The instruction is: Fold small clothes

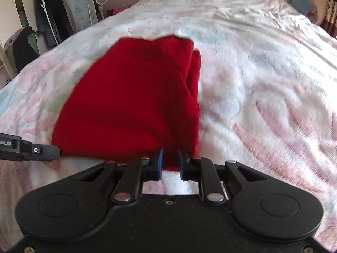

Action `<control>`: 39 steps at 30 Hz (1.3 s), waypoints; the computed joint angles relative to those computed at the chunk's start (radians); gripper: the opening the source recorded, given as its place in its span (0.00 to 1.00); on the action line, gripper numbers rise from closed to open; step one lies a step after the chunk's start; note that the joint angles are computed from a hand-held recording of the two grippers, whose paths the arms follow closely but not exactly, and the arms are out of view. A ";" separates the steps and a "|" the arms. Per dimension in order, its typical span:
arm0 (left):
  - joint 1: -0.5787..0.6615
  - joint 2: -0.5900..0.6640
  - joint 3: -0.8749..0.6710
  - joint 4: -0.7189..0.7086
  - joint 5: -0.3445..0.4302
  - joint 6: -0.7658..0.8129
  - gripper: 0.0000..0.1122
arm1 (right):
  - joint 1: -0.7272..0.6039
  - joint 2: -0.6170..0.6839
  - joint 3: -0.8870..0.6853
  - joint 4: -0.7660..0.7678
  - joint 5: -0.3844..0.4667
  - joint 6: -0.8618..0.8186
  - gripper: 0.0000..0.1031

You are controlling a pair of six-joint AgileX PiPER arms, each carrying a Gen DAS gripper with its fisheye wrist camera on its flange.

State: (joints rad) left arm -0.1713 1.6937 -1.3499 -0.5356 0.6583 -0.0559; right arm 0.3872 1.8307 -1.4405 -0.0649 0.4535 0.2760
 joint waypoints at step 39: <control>-0.248 -0.124 -0.268 0.553 0.429 -0.524 0.53 | 0.148 -0.188 -0.177 -0.203 0.436 0.281 0.78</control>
